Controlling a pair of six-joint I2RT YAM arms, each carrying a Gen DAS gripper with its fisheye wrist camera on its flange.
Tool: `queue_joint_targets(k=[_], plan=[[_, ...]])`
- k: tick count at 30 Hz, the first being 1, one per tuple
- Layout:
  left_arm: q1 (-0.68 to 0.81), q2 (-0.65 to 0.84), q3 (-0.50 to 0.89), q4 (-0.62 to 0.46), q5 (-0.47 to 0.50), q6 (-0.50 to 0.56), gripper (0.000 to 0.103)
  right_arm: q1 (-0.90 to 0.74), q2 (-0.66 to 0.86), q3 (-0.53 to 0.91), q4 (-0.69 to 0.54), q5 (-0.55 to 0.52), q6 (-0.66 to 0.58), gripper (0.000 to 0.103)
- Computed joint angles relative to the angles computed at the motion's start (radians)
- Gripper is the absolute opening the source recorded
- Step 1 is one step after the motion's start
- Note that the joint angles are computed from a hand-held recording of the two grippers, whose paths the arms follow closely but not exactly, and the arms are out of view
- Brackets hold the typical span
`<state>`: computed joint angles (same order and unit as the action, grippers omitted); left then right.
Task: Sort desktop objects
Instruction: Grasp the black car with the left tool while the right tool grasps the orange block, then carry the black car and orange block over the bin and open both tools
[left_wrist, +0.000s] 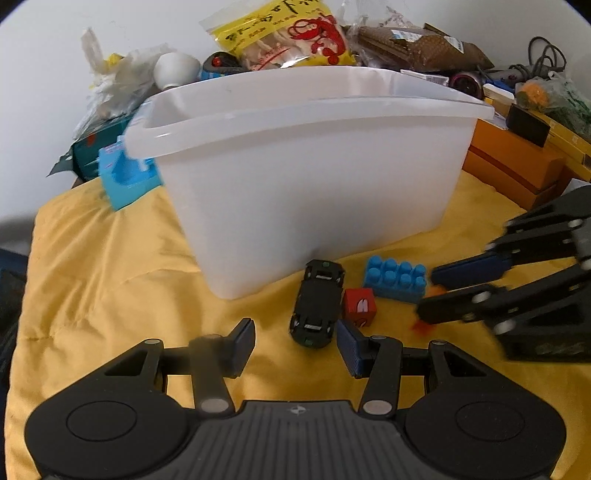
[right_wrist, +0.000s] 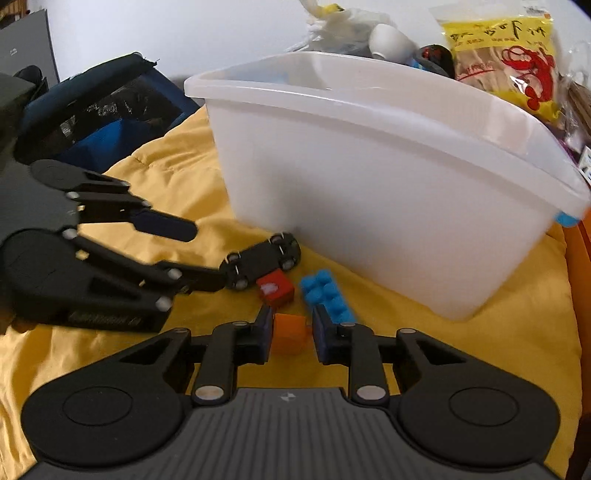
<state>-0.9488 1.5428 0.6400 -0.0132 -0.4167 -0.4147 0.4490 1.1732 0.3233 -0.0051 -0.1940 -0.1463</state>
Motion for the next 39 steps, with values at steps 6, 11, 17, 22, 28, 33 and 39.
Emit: queue_joint_targets(k=[6, 11, 17, 22, 28, 33, 39], plan=[[0.01, 0.101, 0.057, 0.039, 0.009, 0.06, 0.052, -0.131, -0.191, -0.036, -0.171, -0.072, 0.007, 0.026], [0.012, 0.144, 0.082, 0.047, 0.017, 0.063, 0.039, -0.166, -0.207, -0.081, -0.206, -0.062, -0.016, 0.026], [-0.014, 0.118, 0.061, 0.05, 0.007, 0.065, 0.033, -0.134, -0.13, -0.081, -0.171, -0.04, 0.029, 0.029], [-0.053, 0.025, 0.005, 0.012, -0.04, -0.004, 0.033, -0.139, -0.124, -0.09, -0.152, -0.047, 0.027, 0.027], [-0.117, -0.187, -0.043, -0.127, -0.089, -0.115, 0.033, -0.188, -0.29, -0.081, -0.269, -0.105, -0.007, 0.026], [-0.196, -0.368, 0.013, -0.314, -0.151, -0.205, 0.033, -0.278, -0.432, 0.022, -0.443, -0.219, -0.009, 0.026], [-0.11, -0.421, 0.168, -0.422, -0.112, -0.163, 0.033, -0.354, -0.346, 0.249, -0.49, -0.312, 0.027, 0.026]])
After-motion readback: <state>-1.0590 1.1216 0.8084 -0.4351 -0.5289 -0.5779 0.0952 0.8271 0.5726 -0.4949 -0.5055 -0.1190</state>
